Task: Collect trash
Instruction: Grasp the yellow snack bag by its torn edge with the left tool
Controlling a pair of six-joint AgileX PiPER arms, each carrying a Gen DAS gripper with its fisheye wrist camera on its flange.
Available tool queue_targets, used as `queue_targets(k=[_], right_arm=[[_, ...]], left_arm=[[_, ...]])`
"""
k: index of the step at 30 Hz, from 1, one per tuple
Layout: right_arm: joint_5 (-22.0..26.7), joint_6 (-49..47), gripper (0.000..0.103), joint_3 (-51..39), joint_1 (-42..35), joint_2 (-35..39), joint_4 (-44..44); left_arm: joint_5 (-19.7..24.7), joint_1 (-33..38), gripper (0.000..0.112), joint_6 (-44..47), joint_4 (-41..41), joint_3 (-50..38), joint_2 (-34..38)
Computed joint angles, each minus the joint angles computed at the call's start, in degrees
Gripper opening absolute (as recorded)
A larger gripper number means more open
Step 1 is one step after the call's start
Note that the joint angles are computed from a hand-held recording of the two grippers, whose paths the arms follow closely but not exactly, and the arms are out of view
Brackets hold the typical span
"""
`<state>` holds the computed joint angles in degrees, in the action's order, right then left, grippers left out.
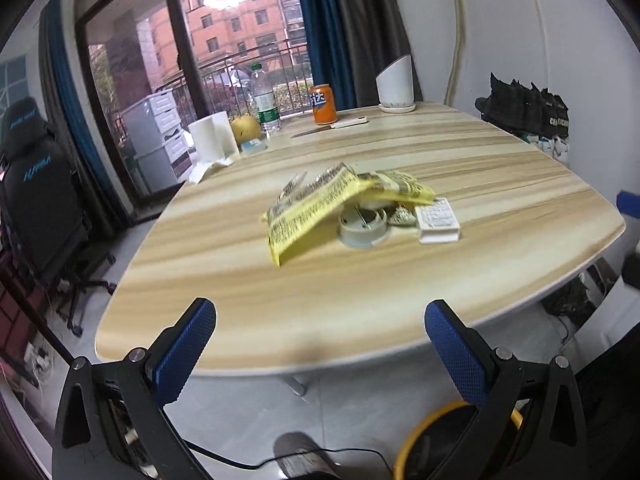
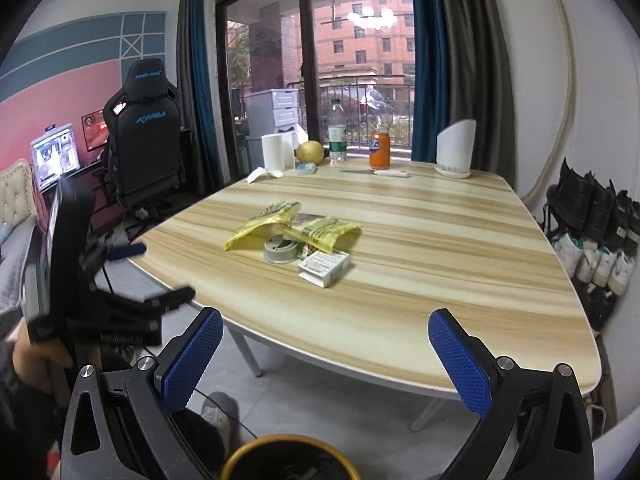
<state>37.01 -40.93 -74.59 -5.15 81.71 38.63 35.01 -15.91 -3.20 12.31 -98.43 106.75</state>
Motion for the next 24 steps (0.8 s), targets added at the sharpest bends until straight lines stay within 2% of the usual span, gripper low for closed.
queue_targets(k=[10, 19, 21, 24], right_arm=[[-0.46, -3.52, 0.103, 1.39, -0.71, 3.81, 3.09], [-0.11, -8.35, 0.103, 2.87, -3.54, 6.19, 7.73], [-0.06, -9.18, 0.103, 3.41, -4.12, 6.11, 8.77], [0.30, -9.51, 0.103, 3.36, -4.61, 6.32, 9.24]], left_arm=[[13.88, 0.39, 0.102, 5.67, 0.26, -26.92, 16.24], [19.08, -1.22, 0.101, 6.36, 3.25, -39.35, 23.14], [19.92, -1.61, 0.090, 6.30, 4.75, -41.49, 24.44], [24.34, -2.05, 0.078, 6.99, 5.65, -49.17, 28.50]])
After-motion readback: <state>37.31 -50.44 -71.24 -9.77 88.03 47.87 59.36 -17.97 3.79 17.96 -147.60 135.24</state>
